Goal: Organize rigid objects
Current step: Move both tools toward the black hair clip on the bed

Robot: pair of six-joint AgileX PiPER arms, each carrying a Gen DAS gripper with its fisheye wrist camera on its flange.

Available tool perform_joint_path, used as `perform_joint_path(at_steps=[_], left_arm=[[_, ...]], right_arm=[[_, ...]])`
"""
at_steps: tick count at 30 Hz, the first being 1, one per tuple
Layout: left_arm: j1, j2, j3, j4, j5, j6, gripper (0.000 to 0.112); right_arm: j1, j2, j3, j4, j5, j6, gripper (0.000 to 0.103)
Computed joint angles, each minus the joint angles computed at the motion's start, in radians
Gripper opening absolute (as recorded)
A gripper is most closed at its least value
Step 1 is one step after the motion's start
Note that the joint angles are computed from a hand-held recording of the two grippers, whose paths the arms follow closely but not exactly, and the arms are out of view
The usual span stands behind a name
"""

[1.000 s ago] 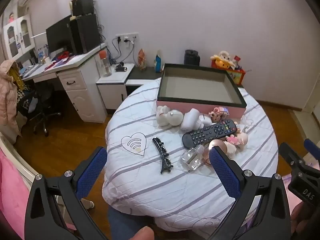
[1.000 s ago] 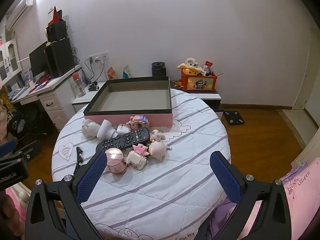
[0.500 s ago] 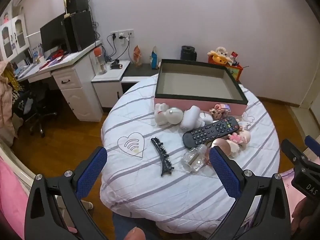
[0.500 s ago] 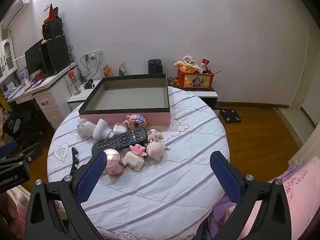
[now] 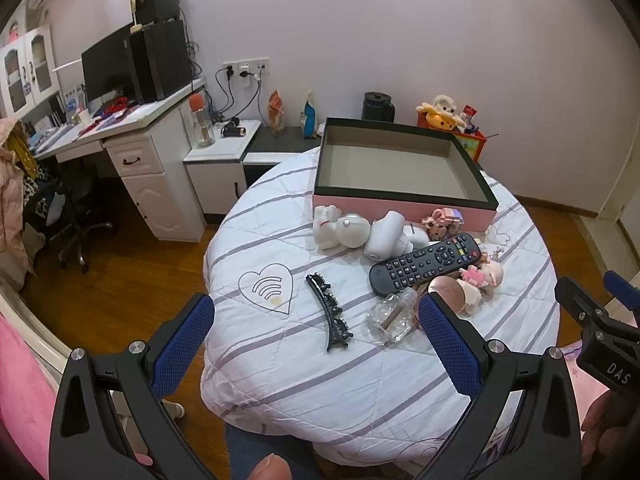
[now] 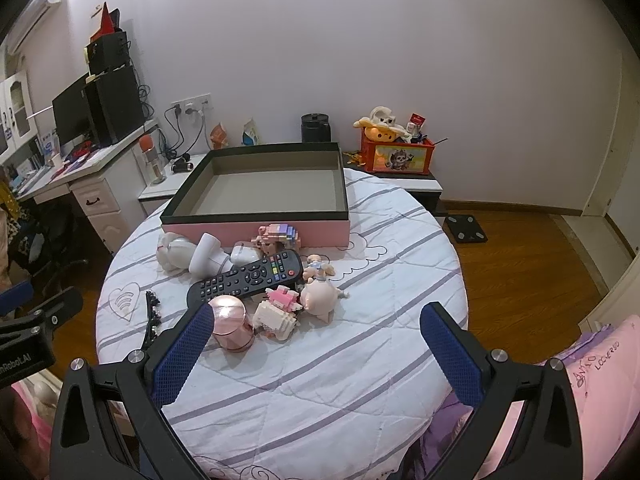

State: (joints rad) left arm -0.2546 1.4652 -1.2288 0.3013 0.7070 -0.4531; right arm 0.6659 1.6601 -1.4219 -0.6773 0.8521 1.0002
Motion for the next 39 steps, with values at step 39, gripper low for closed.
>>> perform_joint_path(at_steps=[39], left_arm=[[0.091,0.259,0.026,-0.104,-0.174,0.080,0.103]], right_arm=[[-0.107,0.110,-0.014,0.159,-0.075,-0.149,0.103]])
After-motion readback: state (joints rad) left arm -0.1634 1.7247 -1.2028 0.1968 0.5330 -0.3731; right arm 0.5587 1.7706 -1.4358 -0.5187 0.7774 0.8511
